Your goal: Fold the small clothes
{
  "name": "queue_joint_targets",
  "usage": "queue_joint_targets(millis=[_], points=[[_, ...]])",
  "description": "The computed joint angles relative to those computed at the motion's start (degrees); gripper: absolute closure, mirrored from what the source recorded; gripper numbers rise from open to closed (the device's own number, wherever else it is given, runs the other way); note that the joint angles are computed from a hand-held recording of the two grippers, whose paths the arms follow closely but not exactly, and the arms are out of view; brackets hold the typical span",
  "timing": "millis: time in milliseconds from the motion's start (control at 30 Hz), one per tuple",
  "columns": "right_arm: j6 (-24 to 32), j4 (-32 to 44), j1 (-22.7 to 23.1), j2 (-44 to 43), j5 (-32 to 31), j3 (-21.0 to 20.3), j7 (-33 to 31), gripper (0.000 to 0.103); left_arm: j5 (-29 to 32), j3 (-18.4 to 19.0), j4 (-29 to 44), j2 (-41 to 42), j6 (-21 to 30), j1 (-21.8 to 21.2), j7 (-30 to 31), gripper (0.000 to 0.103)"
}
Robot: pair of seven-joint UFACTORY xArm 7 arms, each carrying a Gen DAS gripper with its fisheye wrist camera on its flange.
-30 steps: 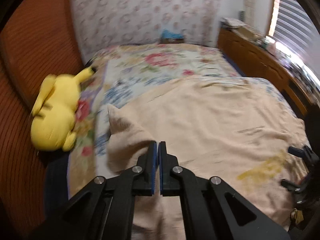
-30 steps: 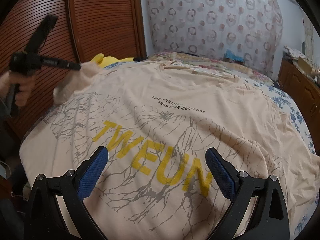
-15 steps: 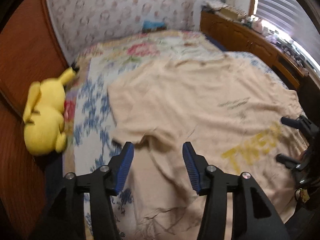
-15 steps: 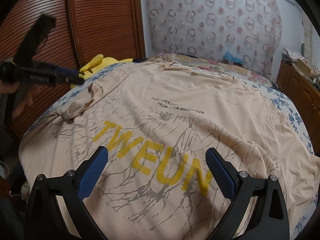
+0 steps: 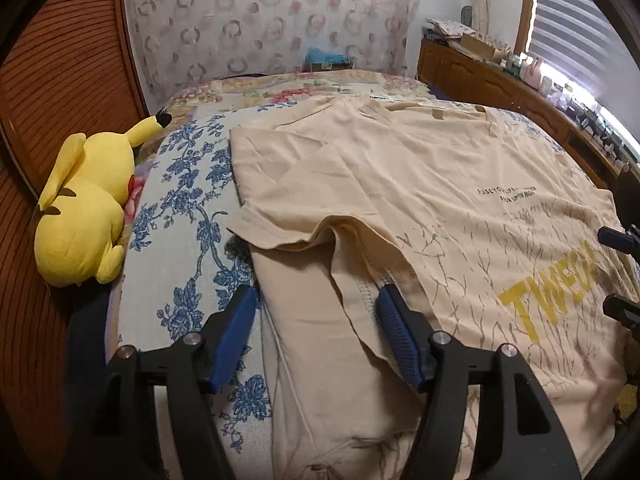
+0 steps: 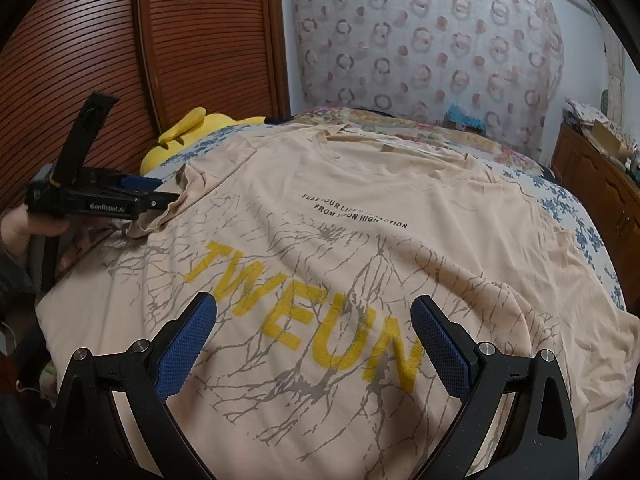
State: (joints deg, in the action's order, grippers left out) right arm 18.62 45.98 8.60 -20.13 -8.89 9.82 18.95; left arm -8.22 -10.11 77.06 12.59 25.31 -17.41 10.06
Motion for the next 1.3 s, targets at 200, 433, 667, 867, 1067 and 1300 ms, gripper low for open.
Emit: queue_joint_targets(millis=[200,433,667,867,1067,1300], points=[[0.21,0.05,0.17,-0.27,0.29,-0.11,-0.16,0.003,1.84,0.62,1.12,0.8,0.3,-0.6,-1.83,0.037],[1.23,0.37,1.39,-0.44,3.03,-1.65,-2.04,0.003,3.52,0.93,1.39,0.97,0.54,-0.87,-4.08,0.033],[4.59,6.94,4.65,3.51,8.31,-4.11,-10.24,0.012,-15.01,-2.58,-6.36,-6.4,-3.3,4.48,8.15,0.033],[7.33,21.07,7.47,14.84,15.25,-4.21,-20.24,0.037,-20.14,1.22,-14.78,-14.97,-7.23,3.11,13.81,0.033],[14.23,39.97,8.98,30.96,14.25,-1.34,-22.6,0.045,-23.39,4.29,-20.17,-19.53,-10.11,1.34,15.41,0.033],[20.86,56.41,11.91,44.26,11.29,-1.3,-21.06,0.06,-20.36,7.4,-24.34,-23.72,-15.98,-0.99,14.32,0.03]])
